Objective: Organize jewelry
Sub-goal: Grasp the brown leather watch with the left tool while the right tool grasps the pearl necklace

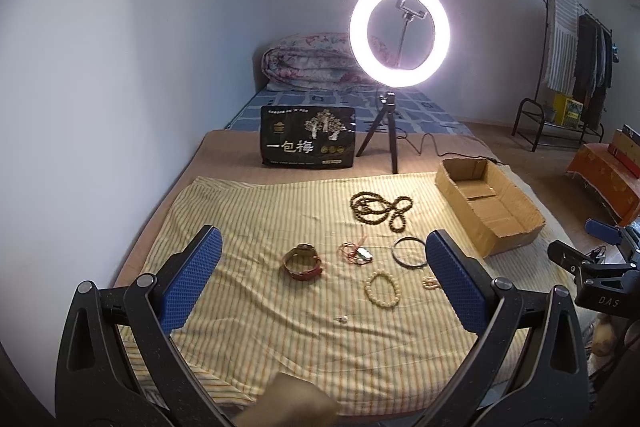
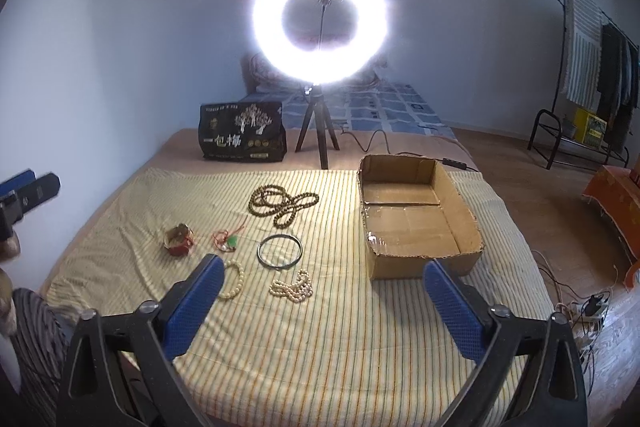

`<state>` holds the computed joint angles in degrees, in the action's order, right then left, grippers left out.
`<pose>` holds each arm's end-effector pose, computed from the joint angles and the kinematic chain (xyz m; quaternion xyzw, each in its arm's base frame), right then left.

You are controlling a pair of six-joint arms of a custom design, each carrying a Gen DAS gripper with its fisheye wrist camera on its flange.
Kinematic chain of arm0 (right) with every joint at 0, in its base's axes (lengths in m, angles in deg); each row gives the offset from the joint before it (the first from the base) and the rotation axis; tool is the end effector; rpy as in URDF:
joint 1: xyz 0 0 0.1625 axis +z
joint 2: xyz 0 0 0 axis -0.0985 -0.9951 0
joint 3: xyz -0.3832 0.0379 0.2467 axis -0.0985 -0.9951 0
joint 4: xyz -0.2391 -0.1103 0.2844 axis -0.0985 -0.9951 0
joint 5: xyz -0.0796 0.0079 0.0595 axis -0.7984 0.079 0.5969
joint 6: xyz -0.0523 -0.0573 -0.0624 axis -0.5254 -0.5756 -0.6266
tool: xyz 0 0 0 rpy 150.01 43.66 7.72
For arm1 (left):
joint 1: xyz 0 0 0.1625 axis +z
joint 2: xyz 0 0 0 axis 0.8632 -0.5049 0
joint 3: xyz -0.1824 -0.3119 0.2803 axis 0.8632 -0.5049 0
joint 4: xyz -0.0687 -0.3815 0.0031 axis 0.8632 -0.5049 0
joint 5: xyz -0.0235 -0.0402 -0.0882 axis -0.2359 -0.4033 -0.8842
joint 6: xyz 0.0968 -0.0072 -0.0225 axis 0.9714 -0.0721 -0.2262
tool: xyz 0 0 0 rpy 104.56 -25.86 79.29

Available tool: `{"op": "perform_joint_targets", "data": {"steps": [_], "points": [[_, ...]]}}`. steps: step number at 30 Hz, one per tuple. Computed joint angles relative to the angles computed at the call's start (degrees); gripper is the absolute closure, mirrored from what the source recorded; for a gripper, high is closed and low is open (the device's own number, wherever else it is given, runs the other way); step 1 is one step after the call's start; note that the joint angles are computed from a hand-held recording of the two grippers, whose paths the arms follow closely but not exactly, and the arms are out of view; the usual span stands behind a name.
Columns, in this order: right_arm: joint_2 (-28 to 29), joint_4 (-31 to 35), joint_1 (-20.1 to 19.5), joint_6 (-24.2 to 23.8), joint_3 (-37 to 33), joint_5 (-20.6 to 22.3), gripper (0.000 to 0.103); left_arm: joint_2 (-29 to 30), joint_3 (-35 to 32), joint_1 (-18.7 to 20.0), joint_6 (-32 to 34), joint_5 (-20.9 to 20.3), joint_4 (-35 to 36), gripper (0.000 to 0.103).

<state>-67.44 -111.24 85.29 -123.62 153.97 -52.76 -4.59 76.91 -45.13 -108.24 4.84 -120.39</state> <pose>0.0443 -0.3640 0.4445 0.2014 -0.8318 0.3965 0.3322 -0.4644 -0.3522 0.0612 0.2005 0.8112 -0.4519 0.3124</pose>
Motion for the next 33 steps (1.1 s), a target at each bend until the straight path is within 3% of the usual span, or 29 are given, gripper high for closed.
{"op": "perform_joint_targets", "data": {"steps": [7,14,19,25,30,33], "points": [[2.86,5.05,-2.20,0.59,-3.22,1.36,0.010,-1.36,0.79,3.81,-0.36,-0.79,0.52,0.000],[6.59,11.07,-4.59,0.45,-6.73,3.02,0.017,-1.52,0.85,9.34,5.84,-4.64,-6.77,0.001],[10.54,12.42,-5.74,-1.98,-8.22,1.75,0.023,0.64,-1.97,14.24,8.91,-8.96,-7.62,0.024],[15.25,16.53,-7.28,-3.15,-11.00,1.13,0.030,3.84,-5.65,20.45,12.36,-16.88,-9.11,0.048],[19.24,15.66,-7.95,-6.29,-12.07,0.49,0.034,6.03,-7.35,23.94,13.85,-20.15,-9.38,0.064],[21.38,13.23,-7.76,-9.47,-11.68,-1.01,0.038,6.80,-7.78,26.49,13.23,-23.58,-10.34,0.067]]}}
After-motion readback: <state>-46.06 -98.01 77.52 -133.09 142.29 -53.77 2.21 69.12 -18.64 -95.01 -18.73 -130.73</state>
